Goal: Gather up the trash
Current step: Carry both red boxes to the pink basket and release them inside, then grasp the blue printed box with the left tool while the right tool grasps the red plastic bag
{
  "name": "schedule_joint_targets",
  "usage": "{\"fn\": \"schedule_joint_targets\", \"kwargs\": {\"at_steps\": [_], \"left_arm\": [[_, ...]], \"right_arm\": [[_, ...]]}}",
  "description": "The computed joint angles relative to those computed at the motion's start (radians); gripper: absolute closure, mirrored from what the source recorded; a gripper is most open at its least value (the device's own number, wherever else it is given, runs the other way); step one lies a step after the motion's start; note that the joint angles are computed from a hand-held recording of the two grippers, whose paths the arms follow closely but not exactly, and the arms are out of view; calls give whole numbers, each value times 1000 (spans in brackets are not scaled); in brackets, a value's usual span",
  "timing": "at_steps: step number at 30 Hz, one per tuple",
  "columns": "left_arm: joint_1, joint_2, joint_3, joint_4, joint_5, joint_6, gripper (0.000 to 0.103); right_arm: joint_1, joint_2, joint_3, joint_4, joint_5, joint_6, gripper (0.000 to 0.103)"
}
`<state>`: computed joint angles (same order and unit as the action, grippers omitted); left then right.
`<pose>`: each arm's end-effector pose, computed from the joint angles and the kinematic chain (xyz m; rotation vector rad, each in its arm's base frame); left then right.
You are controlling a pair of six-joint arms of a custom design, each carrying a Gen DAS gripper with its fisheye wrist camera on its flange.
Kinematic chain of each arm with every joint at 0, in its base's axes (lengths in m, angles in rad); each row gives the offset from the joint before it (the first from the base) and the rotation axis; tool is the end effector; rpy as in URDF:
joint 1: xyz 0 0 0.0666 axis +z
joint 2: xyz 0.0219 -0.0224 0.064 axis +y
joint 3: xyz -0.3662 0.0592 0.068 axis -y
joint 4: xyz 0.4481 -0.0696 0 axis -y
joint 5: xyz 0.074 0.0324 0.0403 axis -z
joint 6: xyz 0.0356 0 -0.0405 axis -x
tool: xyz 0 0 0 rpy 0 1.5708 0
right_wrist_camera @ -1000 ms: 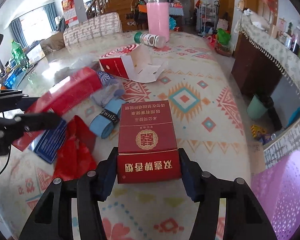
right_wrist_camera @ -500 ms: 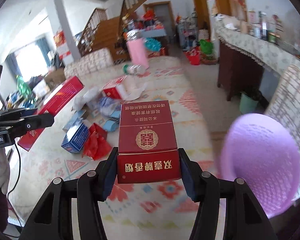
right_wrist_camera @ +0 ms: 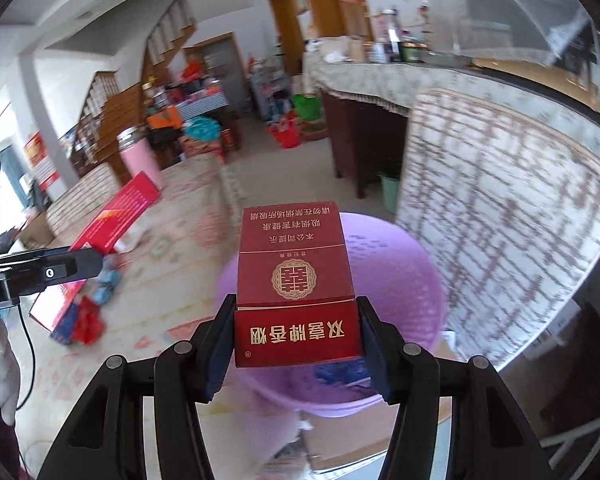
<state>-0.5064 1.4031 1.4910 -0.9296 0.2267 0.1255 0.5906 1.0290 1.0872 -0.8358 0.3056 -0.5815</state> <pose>0.4738 -0.2724 0.4612 0.5705 2.3947 -0.5577 0.3513 0.2221 0.4296 0.1385 2.3115 0.2388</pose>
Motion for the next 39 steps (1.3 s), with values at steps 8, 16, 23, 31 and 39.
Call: {"fn": "schedule_joint_targets", "kwargs": {"at_steps": [8,16,23,31,39], "left_arm": [[-32,155,131,14,49,40,35],[-19,71,43,38,-29,21,34],[48,-103,-125,42,-111,56,33],[180,-326,-325,42,-310,55,24],[368,-344,-410,-2,-322,95,21]], "right_arm": [[-73,6,-19,13,-16,1,37],[-76,21,-30,45,-41,-13,28],[-23,34,-22,74,-60,-19,27],[74,78,24,87,-63,7,22],[160,212,110,97,-139,19,21]]}}
